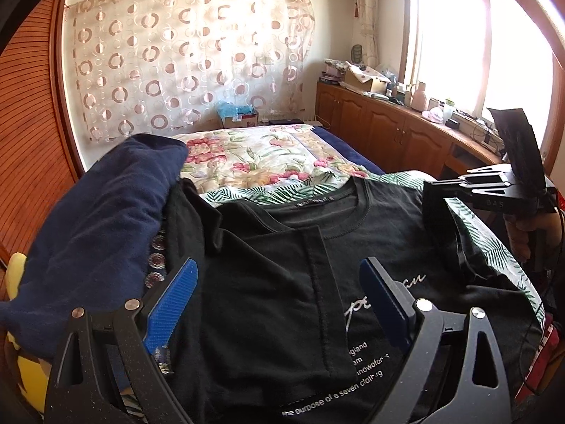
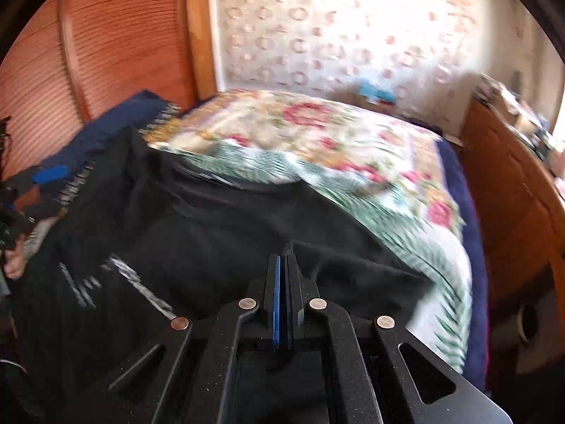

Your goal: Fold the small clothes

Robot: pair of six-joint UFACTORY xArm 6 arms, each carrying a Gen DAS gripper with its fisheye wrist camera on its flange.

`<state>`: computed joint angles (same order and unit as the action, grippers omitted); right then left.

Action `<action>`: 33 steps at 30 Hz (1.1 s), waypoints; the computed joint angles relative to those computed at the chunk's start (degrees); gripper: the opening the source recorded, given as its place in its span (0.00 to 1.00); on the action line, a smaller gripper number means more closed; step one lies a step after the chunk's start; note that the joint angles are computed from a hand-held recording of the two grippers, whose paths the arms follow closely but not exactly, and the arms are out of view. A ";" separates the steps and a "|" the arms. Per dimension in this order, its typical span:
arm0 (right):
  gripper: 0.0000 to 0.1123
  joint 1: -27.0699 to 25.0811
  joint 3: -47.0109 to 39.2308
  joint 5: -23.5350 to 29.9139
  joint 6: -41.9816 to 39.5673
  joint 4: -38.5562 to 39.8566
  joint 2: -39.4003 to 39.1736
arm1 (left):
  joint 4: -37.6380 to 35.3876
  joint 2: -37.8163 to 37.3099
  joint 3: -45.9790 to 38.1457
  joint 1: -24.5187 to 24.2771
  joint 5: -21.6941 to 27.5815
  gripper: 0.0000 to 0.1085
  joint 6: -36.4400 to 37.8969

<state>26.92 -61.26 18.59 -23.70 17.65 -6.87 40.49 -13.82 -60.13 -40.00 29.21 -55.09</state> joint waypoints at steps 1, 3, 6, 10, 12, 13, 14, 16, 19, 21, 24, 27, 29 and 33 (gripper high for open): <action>0.02 0.58 -1.56 0.37 -1.37 1.88 0.95 | 0.06 -0.18 -0.04 0.16 0.23 0.86 0.00; 0.02 1.26 -4.85 1.73 -6.50 9.87 2.79 | 0.51 -0.43 0.01 0.45 0.44 0.86 -0.25; 0.08 0.88 -6.90 2.16 -12.45 17.95 3.86 | 0.65 -0.75 0.08 0.92 0.81 0.86 -0.15; 0.35 -1.21 -3.42 -2.91 -3.08 7.40 3.31 | -0.59 -0.75 0.14 2.04 0.45 0.86 1.31; 0.37 -2.61 -0.29 -4.60 3.18 -0.29 2.21 | -1.21 -0.57 -0.20 2.89 0.53 0.86 2.76; 0.40 -3.44 1.40 -5.56 5.83 -3.58 1.57 | -1.54 -0.56 -0.31 3.34 0.48 0.86 3.53; 0.42 -3.94 2.60 -6.11 8.27 -6.14 1.17 | -1.79 -0.38 -0.67 3.58 0.73 0.84 4.09; 0.45 -5.50 5.37 -6.75 12.88 -11.27 0.05 | -3.61 0.24 -1.70 4.41 1.53 0.76 6.80; 0.46 -7.89 8.24 -7.53 21.82 -21.09 -0.53 | -8.19 2.17 -4.15 5.63 3.09 0.62 12.62; 0.46 -9.12 8.90 -7.67 27.26 -26.29 -0.21 | -10.26 3.60 -5.87 5.99 4.15 0.59 15.23; 0.46 -10.10 9.48 -8.07 32.85 -31.19 0.44 | -14.51 6.47 -9.34 6.19 6.52 0.50 20.26; 0.46 -10.08 8.85 -7.63 36.21 -34.36 1.53 | -14.89 10.22 -14.05 6.10 10.43 0.50 23.60; 0.46 -9.77 7.83 -7.32 35.51 -33.57 2.43 | -15.68 12.54 -17.07 6.42 13.13 0.48 25.83; 0.46 -9.17 5.61 -6.05 34.76 -32.70 3.12 | -16.61 17.20 -23.26 6.98 19.02 0.44 29.39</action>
<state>17.74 -55.65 12.54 11.06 -15.05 -3.75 23.88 3.38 -83.39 -33.01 48.22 -25.70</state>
